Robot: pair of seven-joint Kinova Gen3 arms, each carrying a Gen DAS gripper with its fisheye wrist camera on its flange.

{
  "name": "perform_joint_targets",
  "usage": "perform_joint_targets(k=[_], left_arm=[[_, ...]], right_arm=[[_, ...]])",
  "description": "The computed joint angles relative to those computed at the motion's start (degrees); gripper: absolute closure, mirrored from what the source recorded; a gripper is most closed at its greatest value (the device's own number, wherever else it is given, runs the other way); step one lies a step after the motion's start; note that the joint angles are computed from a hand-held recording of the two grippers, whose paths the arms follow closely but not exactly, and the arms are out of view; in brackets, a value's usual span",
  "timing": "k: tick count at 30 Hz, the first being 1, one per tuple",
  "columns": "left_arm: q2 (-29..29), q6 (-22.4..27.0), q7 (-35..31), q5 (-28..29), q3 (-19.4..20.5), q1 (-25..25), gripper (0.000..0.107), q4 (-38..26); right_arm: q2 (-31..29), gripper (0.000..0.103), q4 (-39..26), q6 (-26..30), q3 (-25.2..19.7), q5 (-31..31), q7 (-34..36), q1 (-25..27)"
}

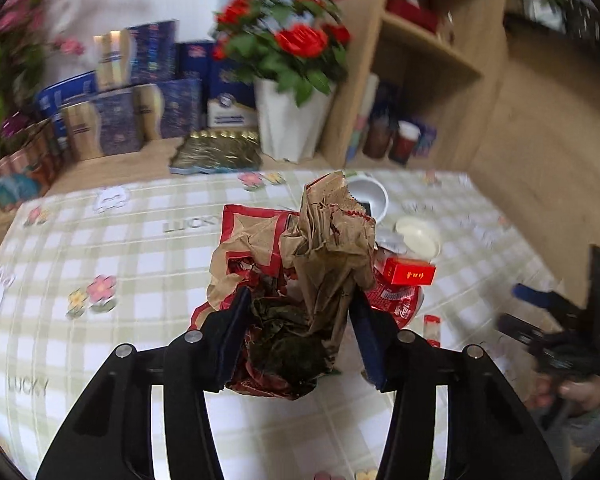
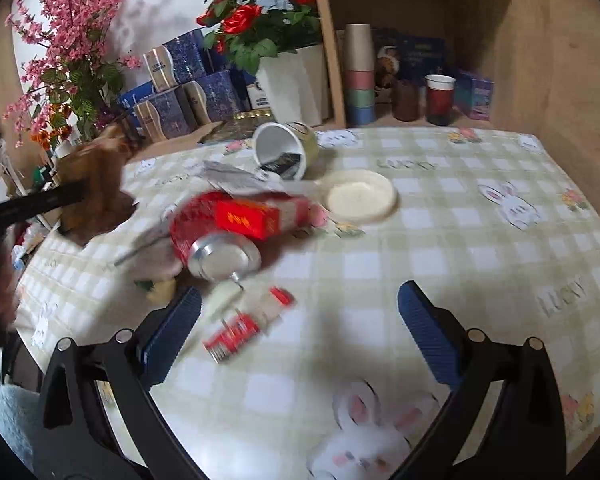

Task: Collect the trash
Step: 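Grasp the brown paper wrappers with the left tool while the right tool grasps the red box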

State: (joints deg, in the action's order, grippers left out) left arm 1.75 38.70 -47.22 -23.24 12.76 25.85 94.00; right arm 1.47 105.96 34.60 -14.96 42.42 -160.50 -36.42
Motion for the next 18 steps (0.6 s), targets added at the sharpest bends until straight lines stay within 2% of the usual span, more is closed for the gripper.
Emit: perform_joint_targets(k=[6, 12, 18], left_arm=[[-8.96, -0.38, 7.82, 0.02, 1.65, -3.82, 0.058, 7.96], [-15.30, 0.38, 7.79, 4.59, 2.94, -8.18, 0.058, 12.97], [-18.07, -0.60, 5.03, 11.25, 3.34, -10.77, 0.058, 16.51]], right_arm=[[9.84, 0.006, -10.81, -0.15, 2.84, -5.76, 6.96, -0.72], [17.20, 0.008, -20.53, 3.28, 5.98, -13.19, 11.95, -1.79], [22.60, 0.026, -28.52, 10.52, 10.25, -19.63, 12.57, -3.86]])
